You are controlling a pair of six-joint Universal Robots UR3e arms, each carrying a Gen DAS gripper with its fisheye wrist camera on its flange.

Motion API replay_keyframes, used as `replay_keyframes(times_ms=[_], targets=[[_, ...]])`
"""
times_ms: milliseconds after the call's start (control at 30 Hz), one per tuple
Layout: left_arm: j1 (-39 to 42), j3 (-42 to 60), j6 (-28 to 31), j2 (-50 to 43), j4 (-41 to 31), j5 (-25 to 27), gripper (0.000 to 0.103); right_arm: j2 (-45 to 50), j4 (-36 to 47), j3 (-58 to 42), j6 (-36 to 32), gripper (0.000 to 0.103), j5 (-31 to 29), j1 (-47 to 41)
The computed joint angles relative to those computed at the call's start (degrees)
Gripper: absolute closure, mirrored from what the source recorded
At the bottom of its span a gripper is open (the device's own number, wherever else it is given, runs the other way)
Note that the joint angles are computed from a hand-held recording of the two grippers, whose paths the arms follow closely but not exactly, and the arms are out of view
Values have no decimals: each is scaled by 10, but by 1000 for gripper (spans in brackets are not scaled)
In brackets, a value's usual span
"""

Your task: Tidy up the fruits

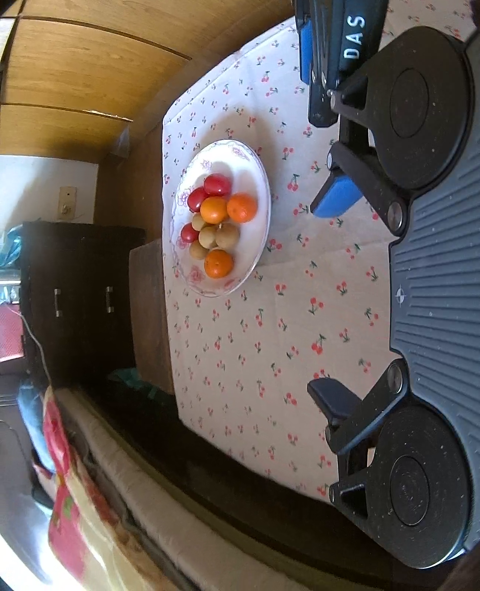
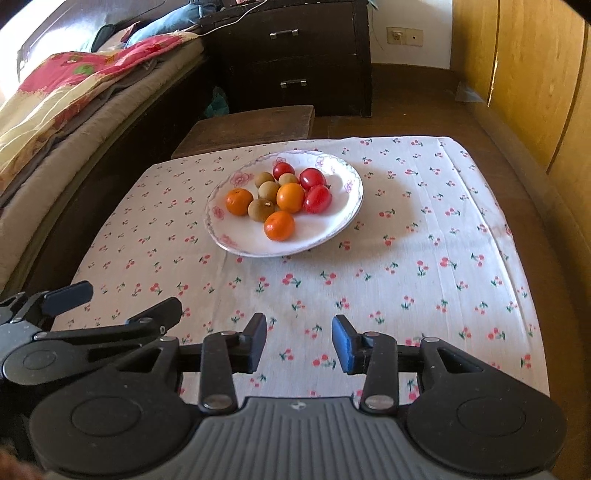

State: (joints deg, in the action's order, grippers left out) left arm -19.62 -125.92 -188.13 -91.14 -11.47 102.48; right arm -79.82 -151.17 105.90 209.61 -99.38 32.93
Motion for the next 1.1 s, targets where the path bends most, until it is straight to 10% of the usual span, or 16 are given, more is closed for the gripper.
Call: replay_keyframes(times_ms=[1100], targets=[[-81,-152,-56,174,-47,54,0,-102,10,120,106,59,-55,122]])
